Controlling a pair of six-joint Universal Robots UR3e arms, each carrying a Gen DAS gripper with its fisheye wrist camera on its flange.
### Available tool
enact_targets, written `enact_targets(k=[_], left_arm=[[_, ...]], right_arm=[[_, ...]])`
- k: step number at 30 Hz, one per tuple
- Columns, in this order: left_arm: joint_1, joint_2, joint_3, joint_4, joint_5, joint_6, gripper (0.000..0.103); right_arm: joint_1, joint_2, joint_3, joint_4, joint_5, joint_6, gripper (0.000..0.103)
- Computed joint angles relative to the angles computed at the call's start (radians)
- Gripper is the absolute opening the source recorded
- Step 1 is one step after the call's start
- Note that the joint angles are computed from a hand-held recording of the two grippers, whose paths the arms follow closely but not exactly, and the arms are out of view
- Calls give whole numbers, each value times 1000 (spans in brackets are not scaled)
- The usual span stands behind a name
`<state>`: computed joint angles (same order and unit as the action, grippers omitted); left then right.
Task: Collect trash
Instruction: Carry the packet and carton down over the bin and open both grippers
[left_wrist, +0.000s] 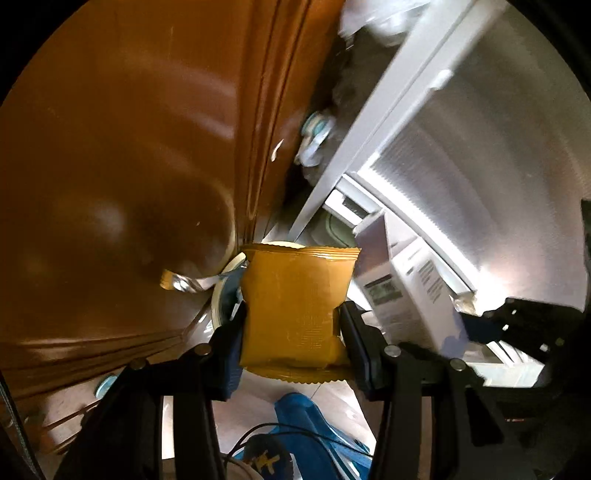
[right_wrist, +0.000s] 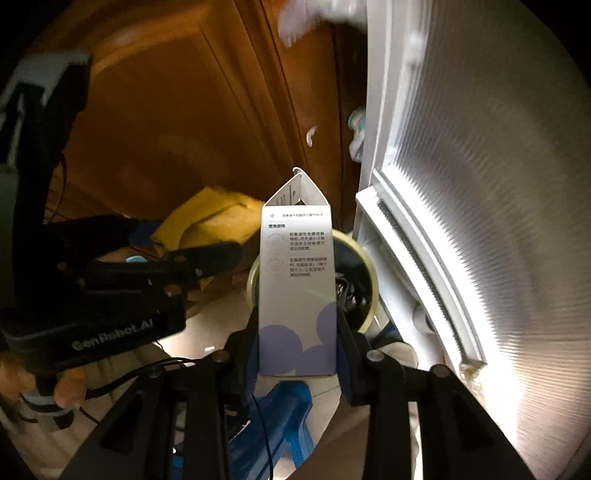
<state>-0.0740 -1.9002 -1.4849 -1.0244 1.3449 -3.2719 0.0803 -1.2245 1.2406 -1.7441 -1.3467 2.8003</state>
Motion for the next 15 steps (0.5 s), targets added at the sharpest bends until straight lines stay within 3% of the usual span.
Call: enact_targets(k=[15], left_arm=[[-13,-124,57,-7,23,-20,47]], right_arm=[[-18,142,-17,-28,-14,84,35]])
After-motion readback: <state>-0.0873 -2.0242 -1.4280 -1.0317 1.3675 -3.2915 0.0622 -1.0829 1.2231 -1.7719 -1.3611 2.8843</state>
